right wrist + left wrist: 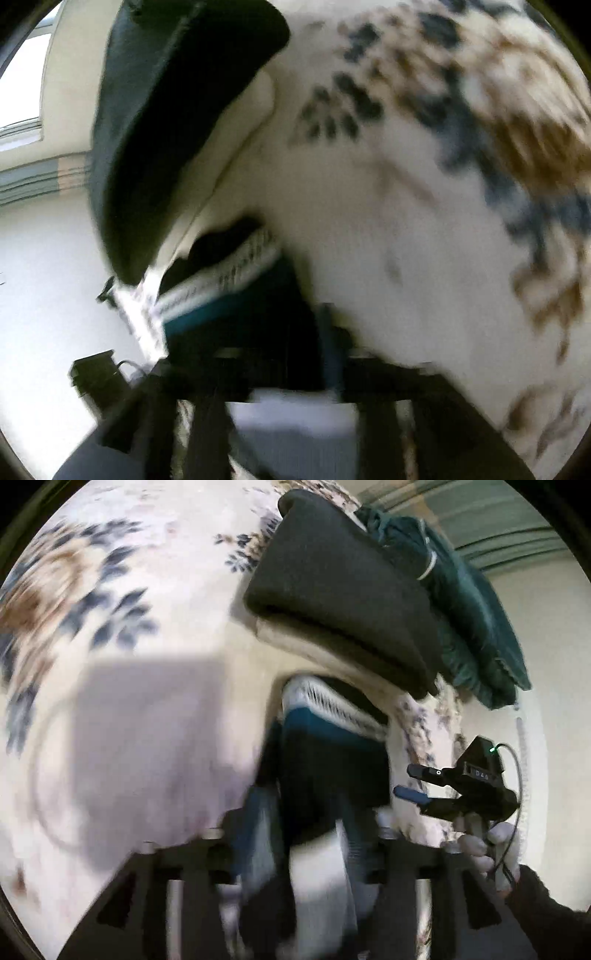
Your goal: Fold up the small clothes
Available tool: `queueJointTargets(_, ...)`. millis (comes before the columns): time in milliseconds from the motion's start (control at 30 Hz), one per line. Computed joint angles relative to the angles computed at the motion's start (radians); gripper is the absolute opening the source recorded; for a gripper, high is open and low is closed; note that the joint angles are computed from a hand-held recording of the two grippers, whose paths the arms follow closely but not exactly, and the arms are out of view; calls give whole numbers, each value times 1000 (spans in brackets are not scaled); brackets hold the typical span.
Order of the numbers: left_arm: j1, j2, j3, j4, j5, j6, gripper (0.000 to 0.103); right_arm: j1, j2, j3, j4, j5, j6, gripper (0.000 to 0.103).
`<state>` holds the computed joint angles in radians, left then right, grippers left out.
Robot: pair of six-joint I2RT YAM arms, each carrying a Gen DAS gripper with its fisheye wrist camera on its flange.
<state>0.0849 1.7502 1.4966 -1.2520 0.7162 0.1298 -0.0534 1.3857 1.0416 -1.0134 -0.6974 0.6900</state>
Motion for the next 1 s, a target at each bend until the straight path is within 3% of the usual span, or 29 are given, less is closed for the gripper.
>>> queueJointTargets(133, 38, -145, -200, -67, 9, 52, 54, -13, -220, -140, -136, -47, -10, 62)
queueJointTargets(200, 20, -204, -287, -20, -16, 29, 50, -16, -311, -220, -170, -74, 18, 62)
queueJointTargets(233, 9, -233, -329, 13, -28, 3, 42, -4, -369, -276, -163, -98, 59, 62)
queueJointTargets(267, 13, -253, -356, 35, -20, -15, 11, 14, -415, -320, -146, -112, 106, 62)
queueJointTargets(333, 18, -277, -377, 68, -9, -47, 10, 61, -537, -445, -15, -170, 288, 61)
queueJointTargets(400, 35, -294, -372, 71, -3, -42, 7, 125, -630, -503, 80, -144, 446, 15)
queueJointTargets(433, 42, -286, -364, 62, 5, -30, 7, 169, -679, -523, 123, -118, 518, 6)
queueJointTargets(500, 71, -261, -350, 46, 1, 12, 7, 235, -738, -499, 80, -22, 591, 5)
queueJointTargets(633, 114, -205, -333, 10, 13, 78, 7, 269, -661, -434, 47, 61, 554, 3)
queueJointTargets(733, 120, -185, -302, -59, 38, 107, 11, 243, -571, -426, 66, 9, 485, 4)
queueJointTargets(800, 146, -200, -294, -114, 30, 123, 29, 202, -509, -389, 41, -39, 395, 7)
queueJointTargets(867, 176, -243, -315, -175, 36, 178, 42, 203, -470, -314, -65, -48, 291, 24)
queueJointTargets(900, 185, -275, -343, -198, 17, 202, 43, 207, -495, -312, -90, -57, 276, 32)
queueJointTargets(933, 191, -289, -365, -212, 14, 218, 43, 228, -517, -308, -95, -76, 289, 50)
queueJointTargets(967, 199, -311, -406, -222, 7, 230, 43, 267, -544, -313, -91, -86, 328, 57)
queueJointTargets(1000, 204, -336, -455, -223, -9, 226, 43, 286, -571, -322, -95, -92, 349, 57)
